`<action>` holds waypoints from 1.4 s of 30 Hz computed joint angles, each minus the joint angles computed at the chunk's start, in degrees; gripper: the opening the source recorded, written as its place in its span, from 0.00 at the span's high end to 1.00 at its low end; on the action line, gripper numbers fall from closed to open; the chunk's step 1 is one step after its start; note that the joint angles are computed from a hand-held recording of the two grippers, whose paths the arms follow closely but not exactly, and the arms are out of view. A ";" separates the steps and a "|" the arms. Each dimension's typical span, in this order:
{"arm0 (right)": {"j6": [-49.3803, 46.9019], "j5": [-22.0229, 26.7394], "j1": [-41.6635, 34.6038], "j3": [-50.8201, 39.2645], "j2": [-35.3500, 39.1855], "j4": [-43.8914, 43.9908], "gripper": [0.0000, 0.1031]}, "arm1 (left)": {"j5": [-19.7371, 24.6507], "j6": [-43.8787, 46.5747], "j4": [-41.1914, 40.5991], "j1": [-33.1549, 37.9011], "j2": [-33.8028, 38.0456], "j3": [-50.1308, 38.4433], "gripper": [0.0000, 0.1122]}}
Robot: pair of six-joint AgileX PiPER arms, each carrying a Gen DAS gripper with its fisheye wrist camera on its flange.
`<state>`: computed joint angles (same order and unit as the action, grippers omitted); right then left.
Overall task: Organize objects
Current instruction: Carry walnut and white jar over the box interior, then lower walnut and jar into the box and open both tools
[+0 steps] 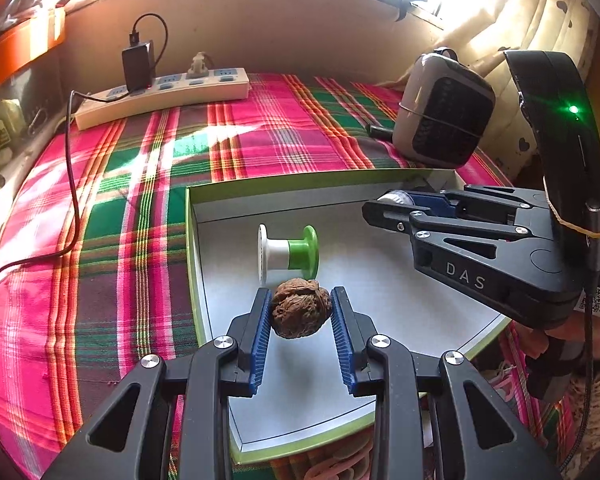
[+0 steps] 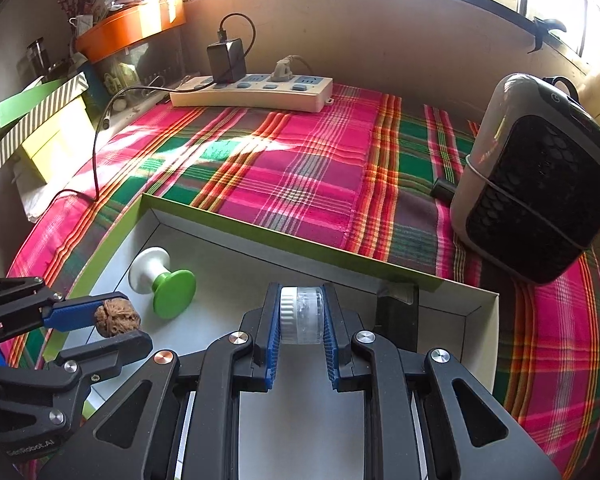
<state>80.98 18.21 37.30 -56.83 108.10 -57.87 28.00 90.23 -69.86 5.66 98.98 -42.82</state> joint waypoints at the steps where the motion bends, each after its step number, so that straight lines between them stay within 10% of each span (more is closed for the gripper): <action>1: -0.52 -0.21 -0.21 -0.19 0.19 0.45 0.81 | -0.02 -0.14 0.02 -0.11 0.22 -0.15 0.75; 29: -7.97 2.34 -0.83 -3.40 2.67 8.27 0.80 | -5.74 3.65 -4.62 -2.88 0.29 0.89 0.75; 42: -7.42 2.58 -0.88 -3.16 2.26 8.30 0.60 | -5.54 3.01 -3.97 -2.68 0.26 0.86 0.72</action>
